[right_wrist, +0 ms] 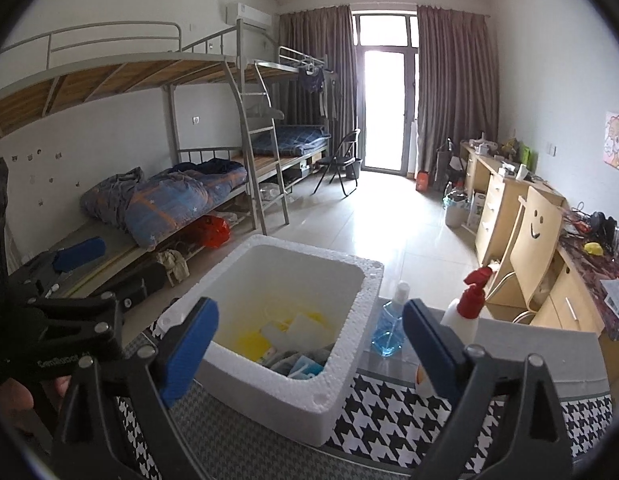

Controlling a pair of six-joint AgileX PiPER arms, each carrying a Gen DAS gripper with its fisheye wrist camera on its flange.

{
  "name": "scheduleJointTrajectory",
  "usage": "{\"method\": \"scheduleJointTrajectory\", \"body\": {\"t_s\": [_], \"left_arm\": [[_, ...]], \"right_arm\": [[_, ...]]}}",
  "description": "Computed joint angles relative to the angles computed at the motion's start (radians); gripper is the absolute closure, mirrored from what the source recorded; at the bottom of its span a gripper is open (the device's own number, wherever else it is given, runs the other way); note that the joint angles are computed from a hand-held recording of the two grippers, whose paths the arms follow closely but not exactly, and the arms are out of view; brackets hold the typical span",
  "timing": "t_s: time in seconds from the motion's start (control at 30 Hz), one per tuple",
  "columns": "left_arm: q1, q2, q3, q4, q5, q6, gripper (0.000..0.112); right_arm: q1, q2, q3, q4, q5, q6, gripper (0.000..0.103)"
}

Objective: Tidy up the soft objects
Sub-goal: 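Move both open tools back from the foam box toward the table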

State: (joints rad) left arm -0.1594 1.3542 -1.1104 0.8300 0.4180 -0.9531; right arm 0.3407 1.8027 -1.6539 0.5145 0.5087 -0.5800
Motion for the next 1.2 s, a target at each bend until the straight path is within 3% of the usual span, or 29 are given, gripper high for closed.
{"method": "scheduleJointTrajectory", "body": {"t_s": [0.53,1.2], "left_arm": [[-0.124,-0.174,0.127,0.114,0.060,-0.121,0.010],[-0.348,-0.373,0.272,0.265,0.222,-0.262,0.010]], "right_arm": [[-0.044,-0.214,0.269,0.191,-0.080,-0.179,0.008],[-0.065,-0.434,0.516,0.355,-0.135,-0.353,0.008]]}}
